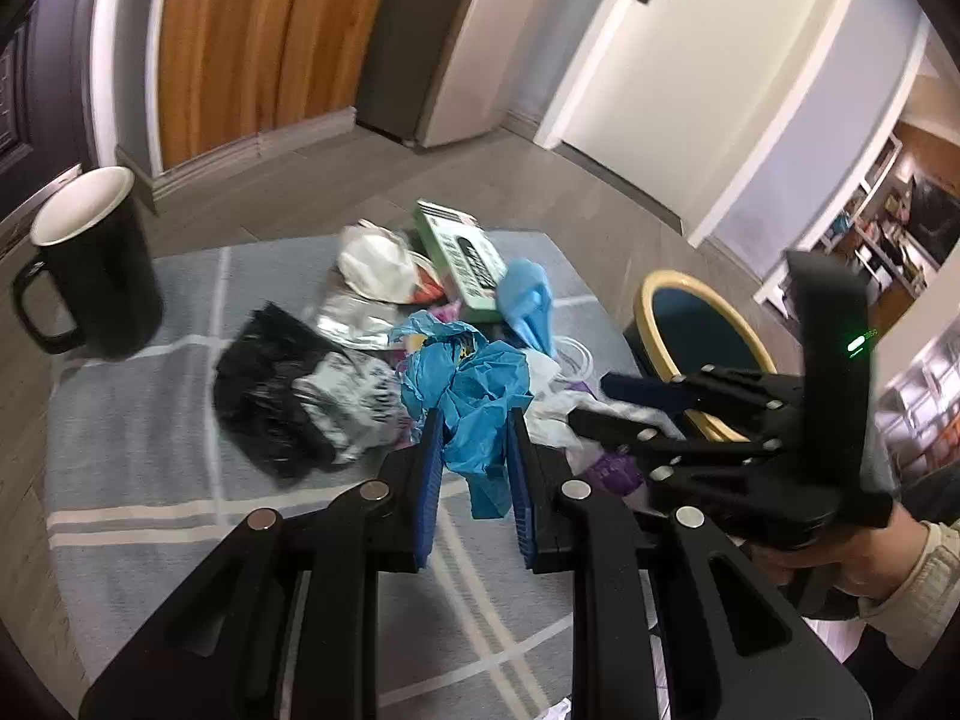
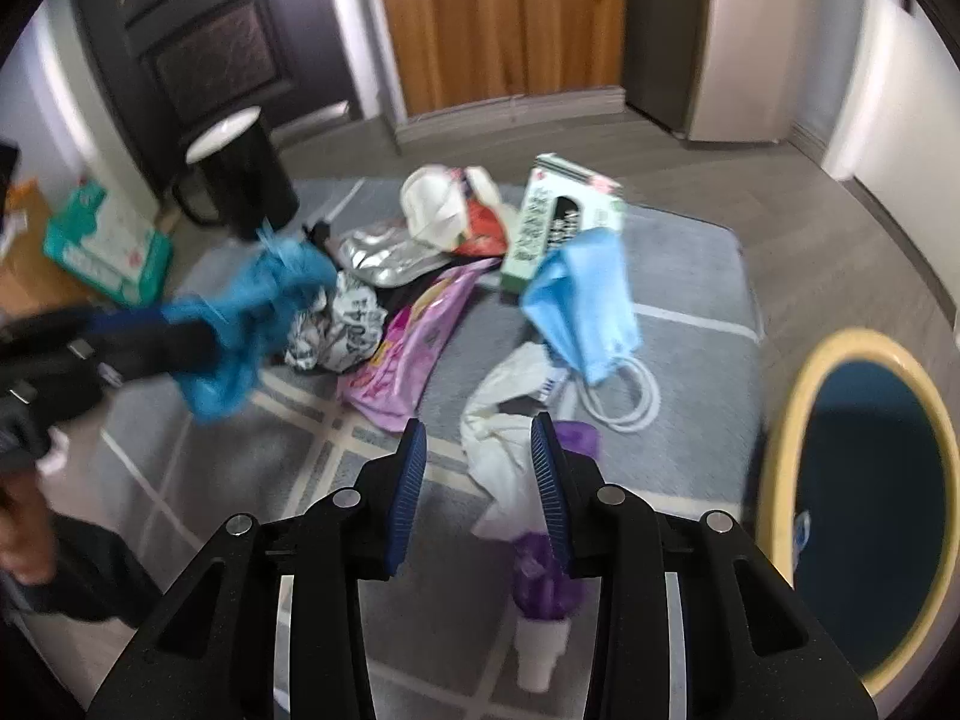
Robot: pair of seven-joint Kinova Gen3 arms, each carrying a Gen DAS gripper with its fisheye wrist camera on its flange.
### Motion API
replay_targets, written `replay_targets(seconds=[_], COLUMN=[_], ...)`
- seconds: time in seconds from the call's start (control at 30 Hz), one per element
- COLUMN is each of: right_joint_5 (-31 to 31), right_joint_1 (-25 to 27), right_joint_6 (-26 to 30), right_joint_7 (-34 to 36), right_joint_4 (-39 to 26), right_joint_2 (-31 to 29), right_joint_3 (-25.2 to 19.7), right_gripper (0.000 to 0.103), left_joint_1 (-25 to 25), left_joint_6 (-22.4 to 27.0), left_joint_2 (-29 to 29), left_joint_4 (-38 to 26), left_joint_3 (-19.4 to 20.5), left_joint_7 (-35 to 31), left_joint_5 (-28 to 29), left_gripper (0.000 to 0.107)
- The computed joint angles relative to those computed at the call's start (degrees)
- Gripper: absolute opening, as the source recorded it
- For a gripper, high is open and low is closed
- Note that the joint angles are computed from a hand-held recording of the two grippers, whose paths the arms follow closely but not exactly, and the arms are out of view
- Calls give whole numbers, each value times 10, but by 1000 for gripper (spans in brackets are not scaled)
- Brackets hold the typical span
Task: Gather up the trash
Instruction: 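Grasp the teal plastic glove with the left gripper while the right gripper grasps a white glove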
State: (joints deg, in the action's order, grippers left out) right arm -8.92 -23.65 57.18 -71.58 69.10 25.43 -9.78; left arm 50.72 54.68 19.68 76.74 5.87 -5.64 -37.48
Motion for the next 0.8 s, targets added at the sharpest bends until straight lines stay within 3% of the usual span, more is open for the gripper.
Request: replay_targets(seconds=[0.3,0.47,0.63,0.8], right_joint_5=[114,153,140,70], right_joint_1=[-83,-98,-82,-35], right_joint_6=[-4,-26,-40,-41], right_joint_7=[-27,-42,-36,-3], right_joint_4=[-1,20,33,31], right_joint_2=[27,30,25,11], right_joint_3=[26,32,22,-4], right_gripper=[38,36,10,5], left_joint_1=[-10,-15,-17,-17], left_joint_6=[-6,-9,-9,-6], left_joint_2=[-36,-43,-43,-38], left_joint_4=[61,72,73,65], left_joint_3=[9,17,24,25], left_joint_7=[69,87,92,87], left_joint_5=[-24,-35,-41,-40], left_gripper=[20,20,20,20])
